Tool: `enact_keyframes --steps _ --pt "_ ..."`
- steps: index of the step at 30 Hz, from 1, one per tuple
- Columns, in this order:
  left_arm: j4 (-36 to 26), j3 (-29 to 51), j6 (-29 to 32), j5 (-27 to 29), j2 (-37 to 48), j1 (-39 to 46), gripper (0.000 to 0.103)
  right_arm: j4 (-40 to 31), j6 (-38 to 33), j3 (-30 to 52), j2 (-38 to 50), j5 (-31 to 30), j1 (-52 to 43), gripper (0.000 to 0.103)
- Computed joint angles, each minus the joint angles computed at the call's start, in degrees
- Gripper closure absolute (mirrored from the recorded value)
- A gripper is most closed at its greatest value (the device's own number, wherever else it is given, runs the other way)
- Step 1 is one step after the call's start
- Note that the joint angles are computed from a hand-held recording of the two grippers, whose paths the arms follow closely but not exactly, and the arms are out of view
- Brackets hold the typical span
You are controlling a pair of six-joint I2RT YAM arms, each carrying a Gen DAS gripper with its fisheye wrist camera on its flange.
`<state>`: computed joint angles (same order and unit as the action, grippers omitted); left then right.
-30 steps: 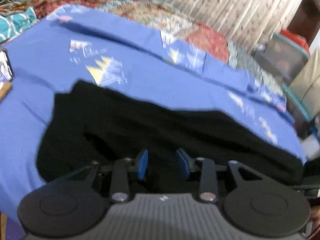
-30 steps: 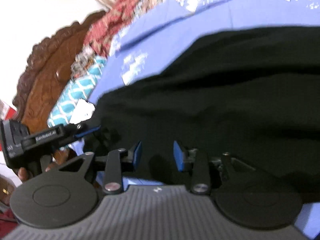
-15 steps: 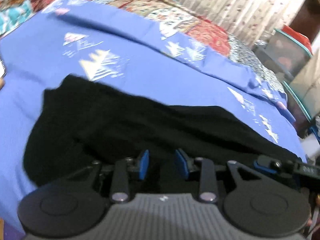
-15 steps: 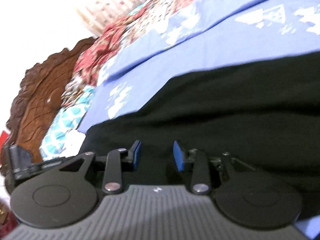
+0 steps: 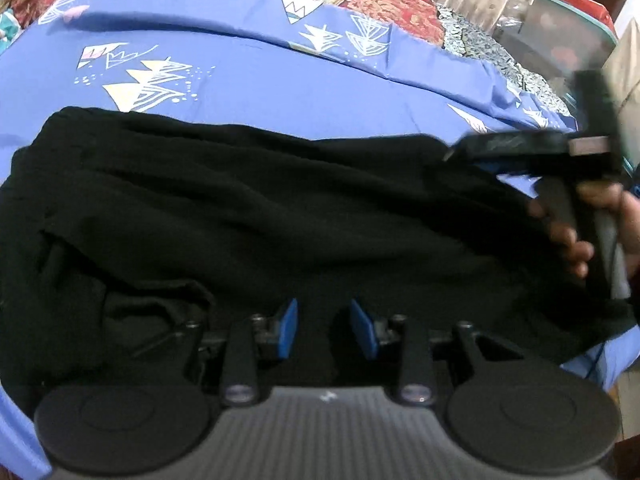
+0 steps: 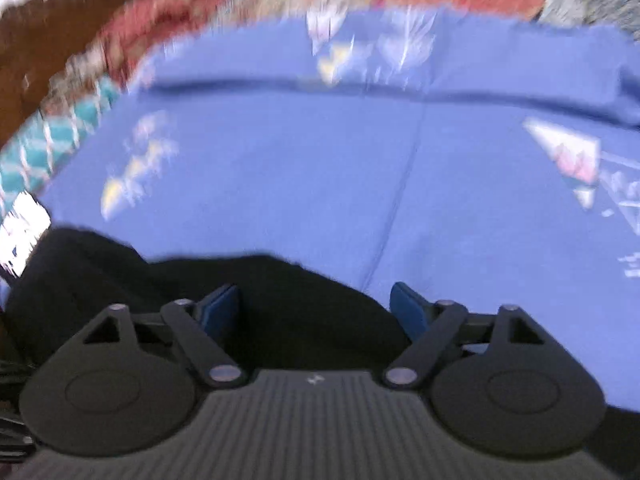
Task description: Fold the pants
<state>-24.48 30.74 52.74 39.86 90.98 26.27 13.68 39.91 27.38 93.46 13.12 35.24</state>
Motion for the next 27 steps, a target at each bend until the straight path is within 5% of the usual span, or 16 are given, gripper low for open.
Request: enact_keyframes --steps 3,8,11,13,16,19,23,27 --pt "-1.4 2.0 0.7 0.3 2.4 0.7 0.073 -1.5 -1.4 1.6 0.7 2.9 3.8 0.091" --pt "-0.7 1.8 2.2 0.7 3.1 1.1 0.073 -3.1 -1.5 1.1 -4.6 24.3 10.6 0.092" --pt "-0.1 0.9 2.4 0.4 2.2 1.1 0.073 -6.5 1.5 5.8 3.1 21.4 7.0 0.090" --pt "-0.3 0.6 2.7 0.1 1.6 1.3 0.073 -7.3 2.9 8.7 9.8 20.7 6.8 0.074" --pt "-1.7 0.7 2.7 -0.2 0.5 1.0 0.072 -7.7 5.4 7.7 7.8 23.2 8.4 0.052" --pt "-7.2 3.9 4.6 1.3 0.4 2.3 0.061 -7.0 7.6 2.5 -1.0 25.0 10.2 0.052" --pt "-15.6 8.8 8.5 8.6 0.7 6.8 0.060 -10.5 14.2 -1.9 -12.6 27.6 15.7 0.053" --pt "-6.8 8.9 -1.7 6.0 1.0 4.0 0.059 -3.4 19.3 -7.2 -15.7 22.1 19.4 0.068"
